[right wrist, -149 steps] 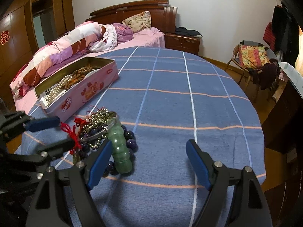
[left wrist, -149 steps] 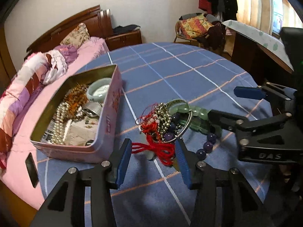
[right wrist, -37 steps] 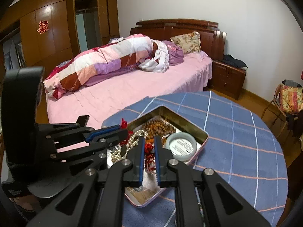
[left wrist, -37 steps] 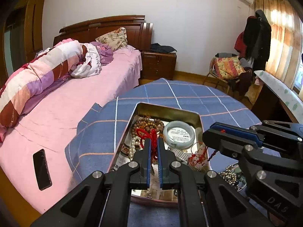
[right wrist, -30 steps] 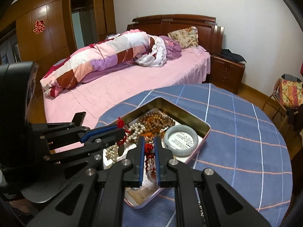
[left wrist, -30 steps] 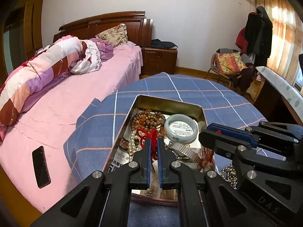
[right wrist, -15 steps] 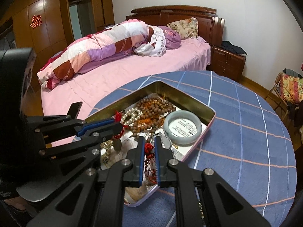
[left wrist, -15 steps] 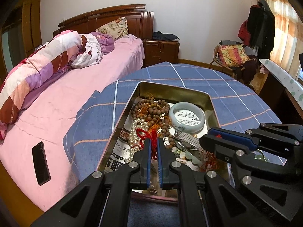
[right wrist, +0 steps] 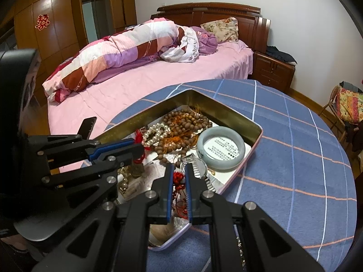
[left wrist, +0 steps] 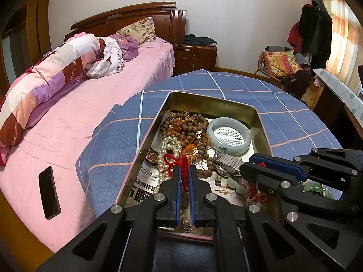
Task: Organize jewelry
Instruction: 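Open both grippers to drop the red tassels into the tin, then move both grippers back to the remaining jewelry pile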
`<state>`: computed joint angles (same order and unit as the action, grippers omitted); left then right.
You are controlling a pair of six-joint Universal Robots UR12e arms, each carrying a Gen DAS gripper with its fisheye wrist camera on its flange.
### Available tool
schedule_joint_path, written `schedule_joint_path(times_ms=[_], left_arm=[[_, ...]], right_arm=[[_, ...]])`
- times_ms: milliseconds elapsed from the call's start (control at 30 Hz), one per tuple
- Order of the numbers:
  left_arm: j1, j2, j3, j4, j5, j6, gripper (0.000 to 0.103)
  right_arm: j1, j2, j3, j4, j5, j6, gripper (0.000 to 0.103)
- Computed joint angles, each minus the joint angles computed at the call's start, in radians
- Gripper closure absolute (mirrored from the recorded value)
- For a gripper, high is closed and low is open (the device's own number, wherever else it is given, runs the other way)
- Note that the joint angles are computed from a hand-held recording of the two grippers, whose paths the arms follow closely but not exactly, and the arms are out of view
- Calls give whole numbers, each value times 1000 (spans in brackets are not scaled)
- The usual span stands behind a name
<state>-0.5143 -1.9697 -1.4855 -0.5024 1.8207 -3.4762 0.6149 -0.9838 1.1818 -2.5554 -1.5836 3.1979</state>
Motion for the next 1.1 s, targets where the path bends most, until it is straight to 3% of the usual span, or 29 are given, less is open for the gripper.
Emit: schedule_joint_path(times_ms=[267, 467, 533, 700, 800, 1100], left_arm=[[6, 5, -4, -10, -16, -21, 92], [6, 9, -9, -4, 5, -39, 71], [6, 10, -11, -1, 20, -50, 60], [10, 17, -22, 34, 9, -56, 48], [4, 16, -20, 38, 27, -48, 44], [-17, 7, -2, 16, 86, -44, 41]], right_arm=[[-3, 2, 2, -3, 12, 5, 86], [-9, -1, 12, -9, 15, 30, 64], [-11, -4, 15, -14, 7, 43, 57], [-16, -19, 33, -38, 1, 66, 43], [-20, -37, 58, -66, -4, 67, 31], [-43, -99, 143, -103, -59, 83, 26]])
